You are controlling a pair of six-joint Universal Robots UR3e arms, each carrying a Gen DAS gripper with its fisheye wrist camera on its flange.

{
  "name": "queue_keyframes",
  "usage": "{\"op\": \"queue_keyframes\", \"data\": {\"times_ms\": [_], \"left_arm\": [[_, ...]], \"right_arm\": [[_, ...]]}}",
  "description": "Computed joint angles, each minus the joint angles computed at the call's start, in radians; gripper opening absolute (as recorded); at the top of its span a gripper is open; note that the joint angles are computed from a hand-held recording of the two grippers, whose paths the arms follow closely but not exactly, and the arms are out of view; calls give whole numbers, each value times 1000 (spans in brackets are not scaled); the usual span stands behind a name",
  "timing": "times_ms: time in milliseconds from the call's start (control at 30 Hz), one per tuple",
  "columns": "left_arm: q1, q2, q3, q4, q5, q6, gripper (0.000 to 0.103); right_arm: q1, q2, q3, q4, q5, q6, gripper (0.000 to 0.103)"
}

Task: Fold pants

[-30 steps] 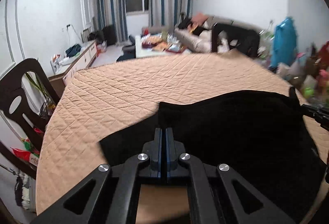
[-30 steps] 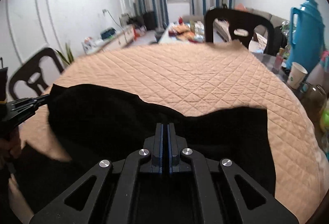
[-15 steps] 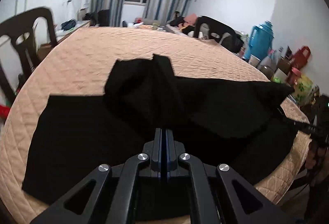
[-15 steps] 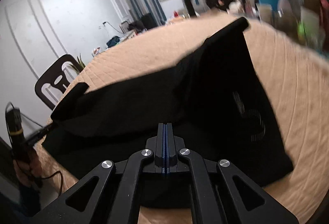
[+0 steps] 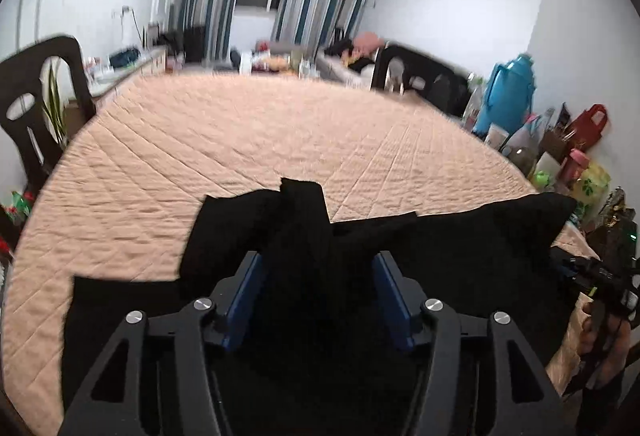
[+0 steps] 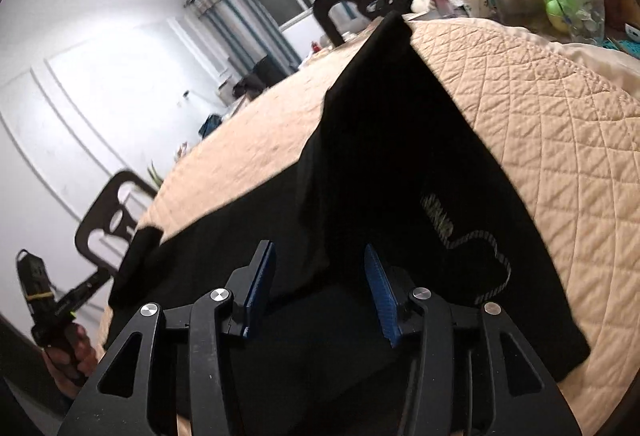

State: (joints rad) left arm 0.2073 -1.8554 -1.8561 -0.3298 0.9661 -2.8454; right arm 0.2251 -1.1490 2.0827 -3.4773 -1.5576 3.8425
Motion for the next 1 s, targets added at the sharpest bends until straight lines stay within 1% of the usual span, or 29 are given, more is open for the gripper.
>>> {"op": "queue_keyframes", "data": {"times_ms": [100, 133, 200, 233, 267, 300, 333, 400, 500, 533, 567, 600, 633, 700, 767, 867, 900, 967, 1000], "left_arm": [[-48, -100, 129, -81, 37, -22, 59], [-58, -122, 155, -98, 36, -25, 56], [-71, -141, 178, -111, 49, -27, 32], [-76, -143, 183, -116, 56, -29, 27], [-75, -141, 179, -115, 49, -28, 18], [-72, -134, 169, -113, 40, -24, 13], [-71, -123, 153, -97, 40, -26, 12], [-65, -95, 107, -51, 43, -30, 8], [-40, -67, 77, -15, 29, -44, 6], [-25, -50, 58, 4, 18, -57, 6], [-7, -32, 39, 17, 4, -67, 6], [19, -9, 15, 36, -19, -80, 6], [49, 18, -12, 53, -44, -96, 6], [125, 88, -86, 89, -107, -120, 6], [222, 179, -186, 128, -191, -134, 6], [409, 349, -400, 154, -335, -103, 6], [458, 393, -456, 137, -364, -80, 6], [566, 501, -560, -4, -420, 36, 6], [601, 535, -597, -67, -421, 94, 6]], "right_arm": [[-33, -9, 25, -32, 14, 16, 48], [-40, -11, 24, -34, 15, 20, 48], [-55, -18, 19, -32, 21, 18, 48], [-61, -21, 14, -27, 21, 16, 48], [-63, -26, -3, -3, 12, 21, 48], [-63, -30, -1, -4, 12, 24, 48], [-67, -33, -8, -4, 21, 25, 48], [-59, -29, -25, -2, 15, 25, 48], [-58, -39, -41, 30, 2, 14, 48], [-66, -42, -38, 30, 6, 9, 38], [-75, -45, -43, 44, 9, 7, 1], [-83, -51, -41, 53, 18, 12, 3], [-90, -59, -29, 35, 29, 22, 3], [-87, -89, 17, -34, 35, 34, 3], [-72, -134, 80, -115, 31, 53, 3], [-14, -205, 202, -228, -30, 96, 3], [1, -219, 246, -259, -49, 114, 3], [28, -233, 326, -284, -88, 147, 3], [29, -231, 365, -293, -88, 165, 3]]}}
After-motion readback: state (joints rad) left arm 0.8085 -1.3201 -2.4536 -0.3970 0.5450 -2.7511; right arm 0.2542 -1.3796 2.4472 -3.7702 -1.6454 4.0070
